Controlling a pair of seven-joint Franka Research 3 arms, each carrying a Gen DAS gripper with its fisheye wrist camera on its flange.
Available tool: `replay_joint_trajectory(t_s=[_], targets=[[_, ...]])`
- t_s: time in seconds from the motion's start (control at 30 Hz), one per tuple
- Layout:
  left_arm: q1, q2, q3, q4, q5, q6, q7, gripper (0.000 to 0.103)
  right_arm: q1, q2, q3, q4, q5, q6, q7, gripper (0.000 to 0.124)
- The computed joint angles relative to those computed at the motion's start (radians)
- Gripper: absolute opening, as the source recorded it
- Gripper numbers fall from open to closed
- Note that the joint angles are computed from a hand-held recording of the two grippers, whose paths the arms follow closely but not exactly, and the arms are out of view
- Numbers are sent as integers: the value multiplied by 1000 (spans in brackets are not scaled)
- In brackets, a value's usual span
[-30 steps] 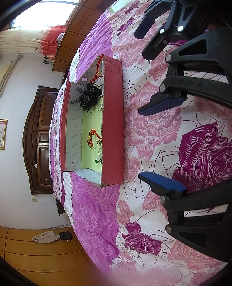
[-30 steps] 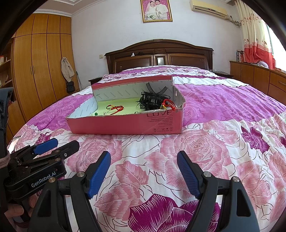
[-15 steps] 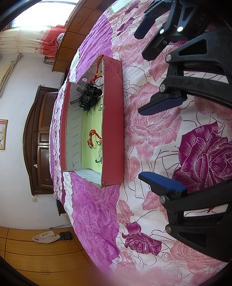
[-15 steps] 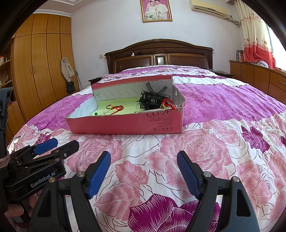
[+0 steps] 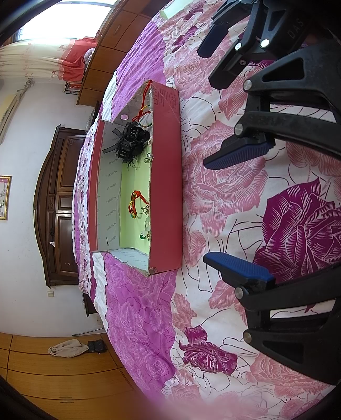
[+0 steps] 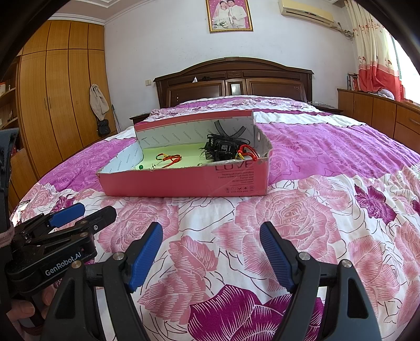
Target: Organize jewelry
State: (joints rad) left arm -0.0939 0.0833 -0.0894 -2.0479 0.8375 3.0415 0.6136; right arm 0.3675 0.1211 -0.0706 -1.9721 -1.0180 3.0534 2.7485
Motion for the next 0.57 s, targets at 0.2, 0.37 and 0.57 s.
replay_joint_trajectory(t_s=[0.2,0.37,0.57], targets=[[-1,0,1,0,1,0,-1,58,0,0,0,0,6,0,-5,78],[-1,0,1,0,2,0,-1,58,1,0,-1,0,7,0,-6,78],[1,1,-1,-1,-10,0,9,58,1,0,-1,0,9,0,-8,78]])
